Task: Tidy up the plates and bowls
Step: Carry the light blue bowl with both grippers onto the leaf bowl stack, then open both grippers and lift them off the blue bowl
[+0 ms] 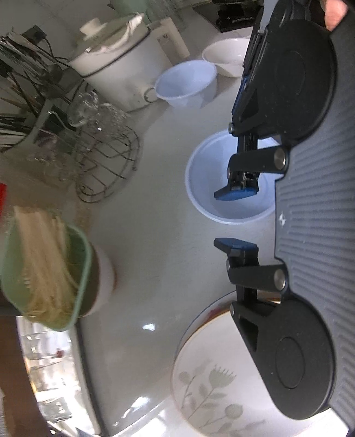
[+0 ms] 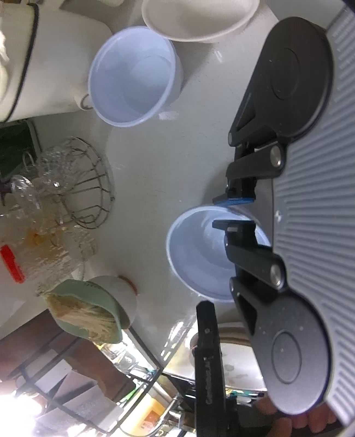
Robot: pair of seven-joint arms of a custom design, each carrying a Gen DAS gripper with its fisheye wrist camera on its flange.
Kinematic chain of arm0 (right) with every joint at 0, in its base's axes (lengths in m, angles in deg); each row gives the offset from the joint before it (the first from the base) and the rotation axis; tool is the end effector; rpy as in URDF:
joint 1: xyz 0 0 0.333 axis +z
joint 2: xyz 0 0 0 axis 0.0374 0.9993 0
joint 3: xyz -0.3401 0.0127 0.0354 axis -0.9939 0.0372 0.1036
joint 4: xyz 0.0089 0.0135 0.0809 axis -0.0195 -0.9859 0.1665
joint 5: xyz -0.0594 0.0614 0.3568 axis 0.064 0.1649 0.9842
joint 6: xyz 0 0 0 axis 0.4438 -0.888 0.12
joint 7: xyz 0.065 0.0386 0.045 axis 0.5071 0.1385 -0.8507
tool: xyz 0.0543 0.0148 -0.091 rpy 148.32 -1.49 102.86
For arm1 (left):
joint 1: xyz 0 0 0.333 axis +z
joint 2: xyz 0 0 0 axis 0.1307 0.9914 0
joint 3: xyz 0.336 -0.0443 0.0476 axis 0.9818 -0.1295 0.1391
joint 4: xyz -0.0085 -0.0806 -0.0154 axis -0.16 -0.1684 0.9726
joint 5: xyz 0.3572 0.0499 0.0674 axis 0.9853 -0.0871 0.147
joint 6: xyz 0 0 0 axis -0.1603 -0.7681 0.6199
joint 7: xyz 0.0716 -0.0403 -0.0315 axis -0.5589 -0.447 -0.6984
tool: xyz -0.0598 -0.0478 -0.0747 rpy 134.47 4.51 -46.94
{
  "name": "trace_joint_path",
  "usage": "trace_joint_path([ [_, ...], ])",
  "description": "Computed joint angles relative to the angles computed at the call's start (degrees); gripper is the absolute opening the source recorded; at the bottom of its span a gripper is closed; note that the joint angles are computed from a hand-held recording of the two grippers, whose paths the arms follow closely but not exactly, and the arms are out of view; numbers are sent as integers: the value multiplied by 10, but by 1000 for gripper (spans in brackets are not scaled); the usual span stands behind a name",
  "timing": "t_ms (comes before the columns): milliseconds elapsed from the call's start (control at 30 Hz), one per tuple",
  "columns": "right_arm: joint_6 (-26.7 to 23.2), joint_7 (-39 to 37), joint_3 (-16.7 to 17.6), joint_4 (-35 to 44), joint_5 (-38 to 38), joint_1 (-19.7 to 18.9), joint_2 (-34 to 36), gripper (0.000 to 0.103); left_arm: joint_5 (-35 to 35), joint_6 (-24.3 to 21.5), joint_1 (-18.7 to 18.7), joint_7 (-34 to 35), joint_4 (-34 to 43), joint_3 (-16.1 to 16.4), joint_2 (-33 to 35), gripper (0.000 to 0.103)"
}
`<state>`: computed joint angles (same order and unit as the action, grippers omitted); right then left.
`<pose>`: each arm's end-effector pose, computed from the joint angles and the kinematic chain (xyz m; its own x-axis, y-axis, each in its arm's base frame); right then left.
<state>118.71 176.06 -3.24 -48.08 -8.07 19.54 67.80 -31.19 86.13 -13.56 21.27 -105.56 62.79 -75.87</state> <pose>0.4335 0.1818 0.5491 0.0544 -0.9250 -0.3760 -0.8455 0.1577 -0.5102 0.4908 -0.3642 0.5764 -0.0126 -0.9677 0.2518 -0.8970 -0.1003 -0.4305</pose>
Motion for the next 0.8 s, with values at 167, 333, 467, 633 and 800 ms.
trace_joint_path([
  [167, 3, 20, 9, 0, -26, -12, -23, 27, 0, -5, -3, 6, 16, -2, -18, 34],
  [333, 18, 26, 12, -2, -33, -16, -59, 27, 22, -5, -7, 7, 31, -5, -43, 34],
  [467, 28, 36, 24, 0, -55, -31, -89, 27, 24, 0, -11, 25, 41, -9, -60, 34],
  [633, 35, 50, 38, 0, -80, -51, -123, 27, 19, 6, -16, 36, 44, -13, -78, 34],
  [800, 38, 71, 56, -13, -99, -72, -160, 27, 45, 18, -18, 27, 33, -17, -98, 34],
])
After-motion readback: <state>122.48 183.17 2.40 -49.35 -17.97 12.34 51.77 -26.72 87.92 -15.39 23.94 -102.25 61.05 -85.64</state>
